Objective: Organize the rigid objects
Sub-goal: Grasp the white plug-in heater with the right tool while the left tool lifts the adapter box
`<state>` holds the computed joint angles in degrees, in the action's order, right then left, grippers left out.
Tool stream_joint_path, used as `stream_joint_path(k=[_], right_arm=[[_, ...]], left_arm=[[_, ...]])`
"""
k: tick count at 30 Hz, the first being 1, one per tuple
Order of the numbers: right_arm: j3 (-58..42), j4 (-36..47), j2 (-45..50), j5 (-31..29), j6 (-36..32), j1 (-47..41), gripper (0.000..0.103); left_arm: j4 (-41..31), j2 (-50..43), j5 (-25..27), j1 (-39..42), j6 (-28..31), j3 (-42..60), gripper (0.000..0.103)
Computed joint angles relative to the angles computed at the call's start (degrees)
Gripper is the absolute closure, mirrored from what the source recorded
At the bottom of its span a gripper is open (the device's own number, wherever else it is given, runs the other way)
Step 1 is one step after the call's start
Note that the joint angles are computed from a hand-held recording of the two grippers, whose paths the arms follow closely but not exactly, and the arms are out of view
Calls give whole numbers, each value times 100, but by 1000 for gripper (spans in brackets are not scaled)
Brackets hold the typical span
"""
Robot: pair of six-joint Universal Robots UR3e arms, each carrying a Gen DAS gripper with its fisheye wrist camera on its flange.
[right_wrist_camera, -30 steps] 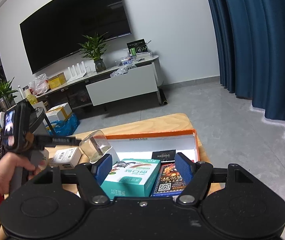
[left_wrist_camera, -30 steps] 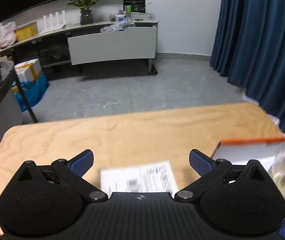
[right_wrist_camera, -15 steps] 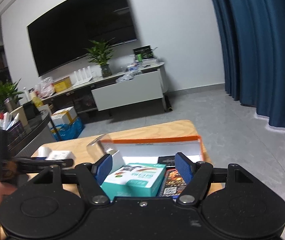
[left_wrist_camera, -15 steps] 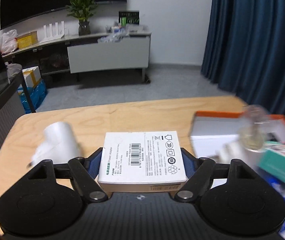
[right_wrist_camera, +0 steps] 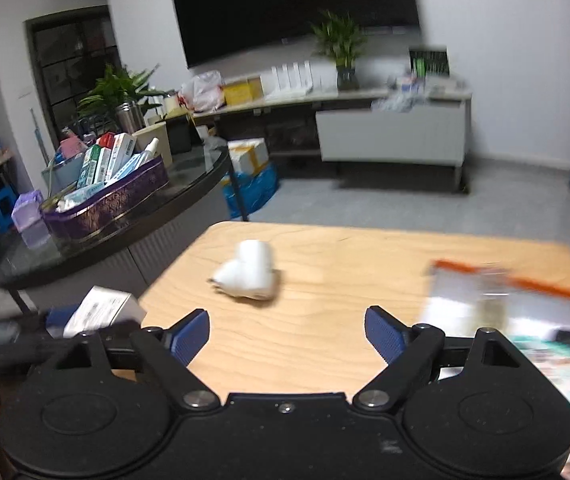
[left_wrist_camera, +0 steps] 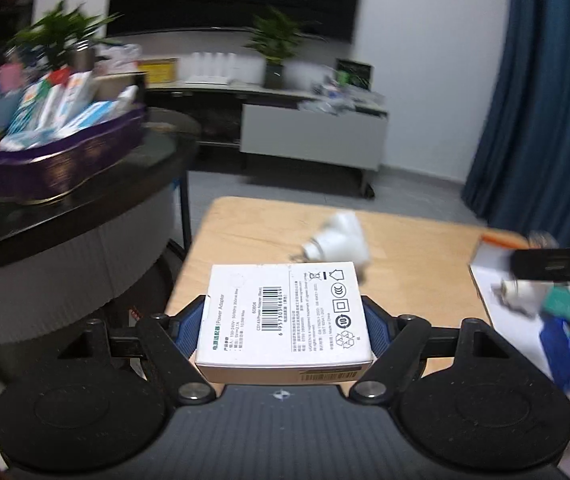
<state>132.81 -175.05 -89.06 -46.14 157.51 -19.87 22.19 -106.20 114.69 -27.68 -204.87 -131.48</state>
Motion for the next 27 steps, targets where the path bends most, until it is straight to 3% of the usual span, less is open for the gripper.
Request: stream_joint_path(k=[3, 7, 11, 14, 18, 19, 21, 27], right_arm=[[-1140, -378, 1267, -510, 961, 1046, 3], [-2585, -484, 2524, -1613, 1477, 2120, 3], [-3696, -431, 3366, -2139, 2347, 2535, 3], [-4543, -107, 3883, -2555, 2764, 2760, 3], [-5635, 1148, 4400, -2831, 2823, 2895, 4], [-5671, 1282, 4425, -2856, 2811, 2889, 4], [-5372, 794, 4410, -2769, 2760, 2861, 18], [-4393, 138, 3937, -2710, 2710, 2715, 19]], left_arm=[[351, -3, 103, 66, -19, -166, 24], [851, 110, -92, 321, -167, -607, 24], [1050, 71, -65, 335, -219, -701, 24], [1103, 68, -293, 463, -275, -728, 24], [1323, 44, -570, 639, -388, -835, 24], [1374, 28, -568, 636, -383, -845, 24], [1427, -2, -557, 627, -376, -848, 24], [1440, -18, -603, 681, -349, -866, 24]])
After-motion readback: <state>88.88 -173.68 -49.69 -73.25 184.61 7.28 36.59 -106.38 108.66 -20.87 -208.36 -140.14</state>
